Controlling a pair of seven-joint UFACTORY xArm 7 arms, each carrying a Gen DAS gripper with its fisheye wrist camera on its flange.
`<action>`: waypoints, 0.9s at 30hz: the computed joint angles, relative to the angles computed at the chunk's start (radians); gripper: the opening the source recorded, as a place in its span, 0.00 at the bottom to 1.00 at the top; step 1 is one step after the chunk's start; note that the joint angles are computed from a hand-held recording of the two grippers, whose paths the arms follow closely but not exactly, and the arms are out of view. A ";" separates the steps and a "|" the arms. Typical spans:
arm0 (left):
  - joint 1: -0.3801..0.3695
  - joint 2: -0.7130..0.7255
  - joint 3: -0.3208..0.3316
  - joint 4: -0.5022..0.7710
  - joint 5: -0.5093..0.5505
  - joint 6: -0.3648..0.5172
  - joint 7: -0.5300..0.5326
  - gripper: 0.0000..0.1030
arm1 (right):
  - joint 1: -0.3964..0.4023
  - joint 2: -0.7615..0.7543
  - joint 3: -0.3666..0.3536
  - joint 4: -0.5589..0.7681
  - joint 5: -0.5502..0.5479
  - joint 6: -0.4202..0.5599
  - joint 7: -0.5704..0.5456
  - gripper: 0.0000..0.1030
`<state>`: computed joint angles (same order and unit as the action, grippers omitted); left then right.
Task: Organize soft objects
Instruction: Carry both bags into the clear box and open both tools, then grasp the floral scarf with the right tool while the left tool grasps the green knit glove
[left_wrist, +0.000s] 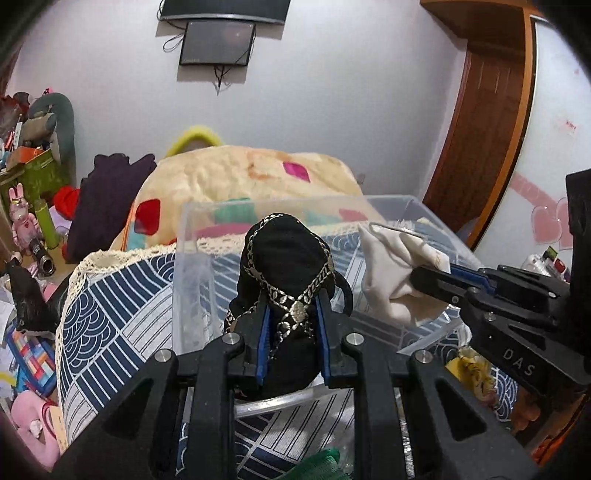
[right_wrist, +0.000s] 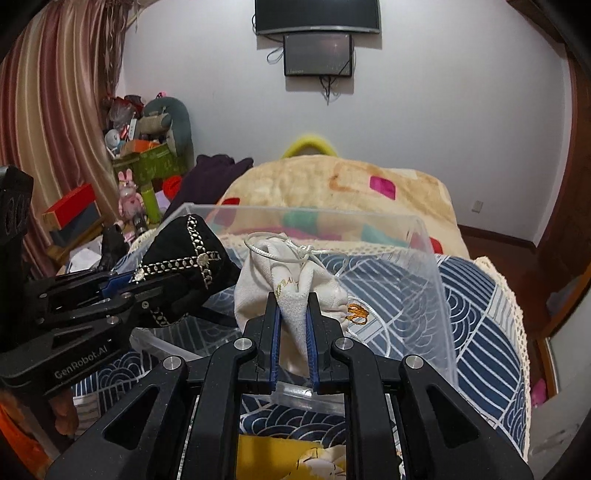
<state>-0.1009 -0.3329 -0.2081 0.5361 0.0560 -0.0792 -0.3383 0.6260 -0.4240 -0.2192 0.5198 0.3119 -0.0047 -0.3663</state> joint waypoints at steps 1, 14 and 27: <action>0.036 -0.004 -0.036 -0.002 0.007 -0.003 -0.013 0.22 | -0.009 -0.001 0.006 -0.002 -0.002 0.003 0.004 0.12; 0.079 -0.134 -0.098 -0.069 0.037 -0.010 -0.043 0.49 | 0.004 -0.101 -0.017 -0.047 0.009 0.007 -0.009 0.37; 0.105 -0.429 -0.171 -0.208 0.033 0.029 -0.129 0.93 | -0.058 -0.367 -0.007 -0.206 -0.104 -0.047 0.064 0.76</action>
